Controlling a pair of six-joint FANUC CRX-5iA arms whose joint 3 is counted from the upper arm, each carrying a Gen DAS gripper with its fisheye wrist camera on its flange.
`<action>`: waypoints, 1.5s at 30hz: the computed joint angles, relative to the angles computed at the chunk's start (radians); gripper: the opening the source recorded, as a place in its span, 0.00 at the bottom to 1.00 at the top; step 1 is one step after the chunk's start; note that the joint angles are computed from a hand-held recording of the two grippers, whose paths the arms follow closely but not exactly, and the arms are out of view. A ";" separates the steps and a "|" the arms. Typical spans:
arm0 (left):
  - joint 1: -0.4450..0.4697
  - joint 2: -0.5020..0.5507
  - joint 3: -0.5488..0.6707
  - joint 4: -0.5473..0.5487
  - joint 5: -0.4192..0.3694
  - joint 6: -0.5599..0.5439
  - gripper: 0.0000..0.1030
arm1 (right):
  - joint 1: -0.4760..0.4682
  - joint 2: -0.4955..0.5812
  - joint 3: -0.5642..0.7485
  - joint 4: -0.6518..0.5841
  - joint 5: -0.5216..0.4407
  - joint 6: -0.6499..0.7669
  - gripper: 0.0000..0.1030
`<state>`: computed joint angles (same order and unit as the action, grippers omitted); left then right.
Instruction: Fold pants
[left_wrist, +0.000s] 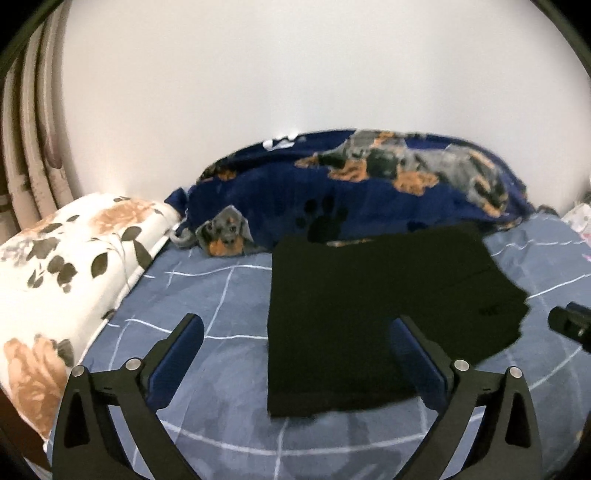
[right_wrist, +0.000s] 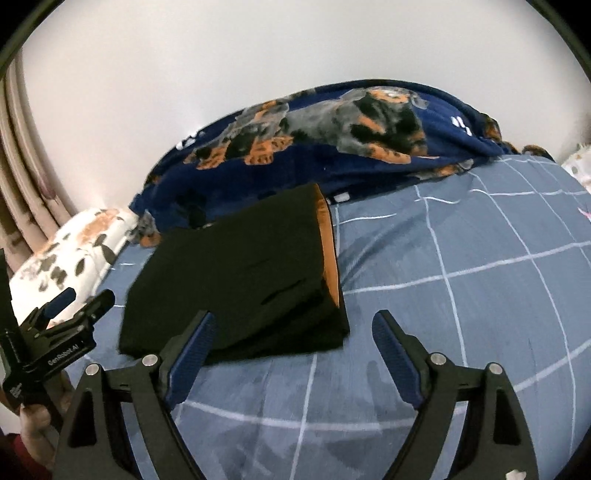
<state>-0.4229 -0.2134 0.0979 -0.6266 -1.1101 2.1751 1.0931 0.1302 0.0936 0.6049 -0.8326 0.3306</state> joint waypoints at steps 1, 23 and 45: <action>-0.016 -0.010 0.003 -0.008 -0.008 0.007 0.98 | 0.008 -0.011 -0.011 0.016 -0.004 -0.011 0.83; -0.433 -0.069 0.163 -0.398 -0.257 0.204 1.00 | 0.104 -0.139 -0.091 0.222 -0.064 -0.140 0.90; -0.465 -0.083 0.166 -0.378 -0.235 0.193 1.00 | 0.155 -0.154 -0.100 0.290 -0.124 -0.155 0.92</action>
<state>-0.8879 -0.2963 0.2639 -1.0043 -1.3449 2.3686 1.2484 -0.0234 -0.0059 0.8950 -0.9567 0.1757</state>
